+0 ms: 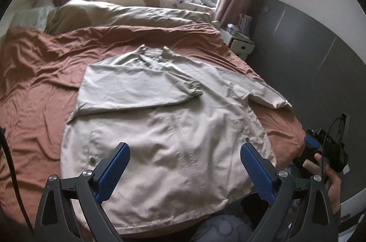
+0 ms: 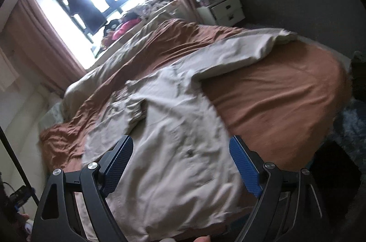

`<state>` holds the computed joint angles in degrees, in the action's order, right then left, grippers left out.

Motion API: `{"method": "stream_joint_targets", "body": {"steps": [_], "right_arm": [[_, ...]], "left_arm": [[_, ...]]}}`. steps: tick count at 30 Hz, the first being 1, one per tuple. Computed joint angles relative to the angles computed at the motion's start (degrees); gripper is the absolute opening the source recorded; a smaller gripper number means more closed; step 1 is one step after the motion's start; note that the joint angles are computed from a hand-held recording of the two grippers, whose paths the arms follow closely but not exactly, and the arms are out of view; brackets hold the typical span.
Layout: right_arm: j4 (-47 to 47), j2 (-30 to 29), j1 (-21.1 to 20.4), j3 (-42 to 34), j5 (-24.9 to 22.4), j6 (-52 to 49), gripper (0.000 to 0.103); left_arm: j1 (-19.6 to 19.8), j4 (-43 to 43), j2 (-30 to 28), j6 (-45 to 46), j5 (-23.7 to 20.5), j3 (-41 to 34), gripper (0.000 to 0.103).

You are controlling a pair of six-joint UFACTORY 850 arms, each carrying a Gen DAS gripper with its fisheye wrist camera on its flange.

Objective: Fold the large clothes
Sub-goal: 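Lift both tools away from the jacket, then grasp the other sleeve with the right tool and lift it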

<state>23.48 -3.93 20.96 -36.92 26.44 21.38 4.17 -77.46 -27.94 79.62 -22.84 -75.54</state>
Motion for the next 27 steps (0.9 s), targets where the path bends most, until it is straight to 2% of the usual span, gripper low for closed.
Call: {"method": "stream_joint_targets", "body": {"steps": [4, 9, 13, 16, 18, 23, 27], "right_arm": [[12.6, 1.1, 0.3, 0.6, 1.1, -11.8, 0.085], [15.5, 0.1, -0.7, -0.1, 1.0, -14.6, 0.086], [14.8, -2.4, -2.5, -1.8, -0.5, -13.7, 0.086], [12.4, -4.5, -4.3, -3.5, -2.5, -10.7, 0.086], [7.6, -5.8, -6.3, -5.0, -4.3, -6.2, 0.086], [-0.5, -7.4, -9.6, -6.7, -4.1, 1.3, 0.086], [-8.1, -11.1, -11.9, -9.3, -2.5, 8.8, 0.086]], "left_arm": [[-2.1, -3.9, -1.3, 3.0, 0.6, -1.4, 0.100], [-5.3, -1.5, -5.2, 1.9, 2.7, -5.6, 0.100], [-6.8, 3.9, -9.3, -2.8, 2.2, -10.2, 0.100], [-7.6, 9.5, -14.0, -8.1, 0.5, -15.8, 0.100], [-8.2, 15.3, -17.3, -13.6, 0.3, -19.9, 0.100], [-8.9, 22.3, -26.0, -20.8, -2.2, -30.8, 0.099], [-9.4, 30.9, -34.4, -30.2, -5.7, -42.7, 0.086]]}}
